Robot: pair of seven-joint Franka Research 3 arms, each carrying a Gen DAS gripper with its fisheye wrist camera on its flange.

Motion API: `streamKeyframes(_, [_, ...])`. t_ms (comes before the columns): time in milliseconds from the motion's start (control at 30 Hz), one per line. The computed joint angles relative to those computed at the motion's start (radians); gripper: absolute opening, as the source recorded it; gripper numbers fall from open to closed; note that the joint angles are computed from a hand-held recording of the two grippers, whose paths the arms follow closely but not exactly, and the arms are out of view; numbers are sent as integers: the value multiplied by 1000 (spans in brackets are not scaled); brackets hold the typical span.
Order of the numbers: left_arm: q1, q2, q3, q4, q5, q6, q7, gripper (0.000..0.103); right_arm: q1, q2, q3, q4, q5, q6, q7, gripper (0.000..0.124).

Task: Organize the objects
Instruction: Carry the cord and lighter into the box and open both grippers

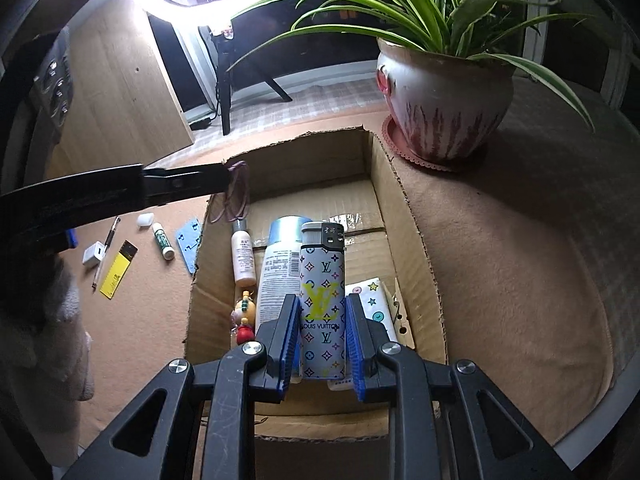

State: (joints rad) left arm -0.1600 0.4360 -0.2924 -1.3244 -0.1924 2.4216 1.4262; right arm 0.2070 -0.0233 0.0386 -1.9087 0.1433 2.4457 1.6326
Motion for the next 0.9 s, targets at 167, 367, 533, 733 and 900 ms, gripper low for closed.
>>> streamKeyframes(167, [-23,41,13,49,43,-22,-29,2,-1,18,-2,16,6,-9,-13,21])
streamKeyframes(367, [-26,38,19,46,79,-28,-30,2,3,30,-2,29,7,-14,-22,21])
streamKeyframes(533, [-15,22,24,29,75,-38,-48,59,10,21,3,20,-14,11,-10,46])
streamKeyframes(733, [6,-21,28,-24,69,-20,-50,59,16,11,8,12,-34,35,10,62])
streamKeyframes(900, [32,-76,32,-98,50,-7,-35,59,24,15,12,17,-14,28,6,62])
